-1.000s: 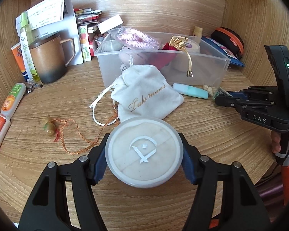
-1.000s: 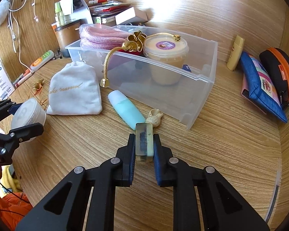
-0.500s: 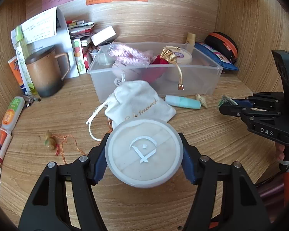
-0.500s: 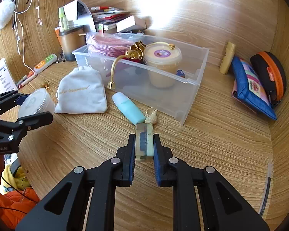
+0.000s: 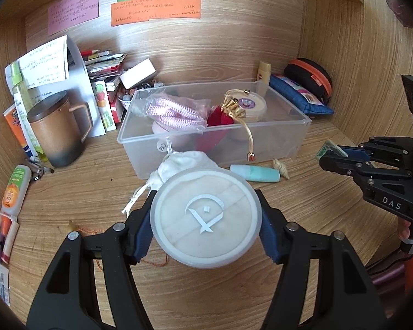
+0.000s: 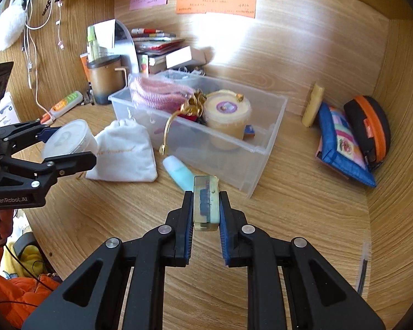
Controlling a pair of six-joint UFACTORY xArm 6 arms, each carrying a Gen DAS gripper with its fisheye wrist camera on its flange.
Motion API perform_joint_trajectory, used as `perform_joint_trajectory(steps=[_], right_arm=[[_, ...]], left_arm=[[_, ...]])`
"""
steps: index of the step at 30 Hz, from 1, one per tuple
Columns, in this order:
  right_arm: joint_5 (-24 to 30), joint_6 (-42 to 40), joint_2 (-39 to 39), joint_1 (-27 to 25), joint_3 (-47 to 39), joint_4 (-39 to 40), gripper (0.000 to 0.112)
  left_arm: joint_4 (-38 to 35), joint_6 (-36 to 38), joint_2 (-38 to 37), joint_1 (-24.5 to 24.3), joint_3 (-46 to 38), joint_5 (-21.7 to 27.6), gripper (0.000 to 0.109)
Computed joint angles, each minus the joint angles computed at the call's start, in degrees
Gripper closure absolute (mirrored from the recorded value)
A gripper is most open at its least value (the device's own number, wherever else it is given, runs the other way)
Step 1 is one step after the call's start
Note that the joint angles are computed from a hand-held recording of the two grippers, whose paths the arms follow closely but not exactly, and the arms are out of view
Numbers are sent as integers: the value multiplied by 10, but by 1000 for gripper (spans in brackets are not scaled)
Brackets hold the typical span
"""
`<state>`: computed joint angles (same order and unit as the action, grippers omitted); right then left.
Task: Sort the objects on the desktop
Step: 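Lift the white container and soap bar and carry both over the clear bin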
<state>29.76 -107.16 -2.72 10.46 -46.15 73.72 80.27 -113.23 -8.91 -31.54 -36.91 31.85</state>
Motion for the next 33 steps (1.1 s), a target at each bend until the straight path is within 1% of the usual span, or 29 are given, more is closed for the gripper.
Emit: perform_joint_trajectory(steps=[3, 5, 9, 19, 24, 33], right_arm=[[-5, 7, 0, 3, -4, 8, 98], [-9, 11, 1, 6, -7, 10, 98], [-22, 13, -1, 16, -9, 21, 98], [-34, 45, 13, 41, -38, 6, 98], [-30, 61, 28, 46, -66, -6, 98], [-33, 71, 57, 48, -111, -16, 98]], left_arm=[[22, -8, -2, 15, -1, -29, 44], [27, -4, -1, 18, -4, -33, 44], [43, 3, 1, 36, -11, -57, 44], [44, 57, -4, 67, -31, -72, 44], [30, 93, -9, 79, -44, -66, 44], [29, 120, 9, 121, -77, -104, 44]])
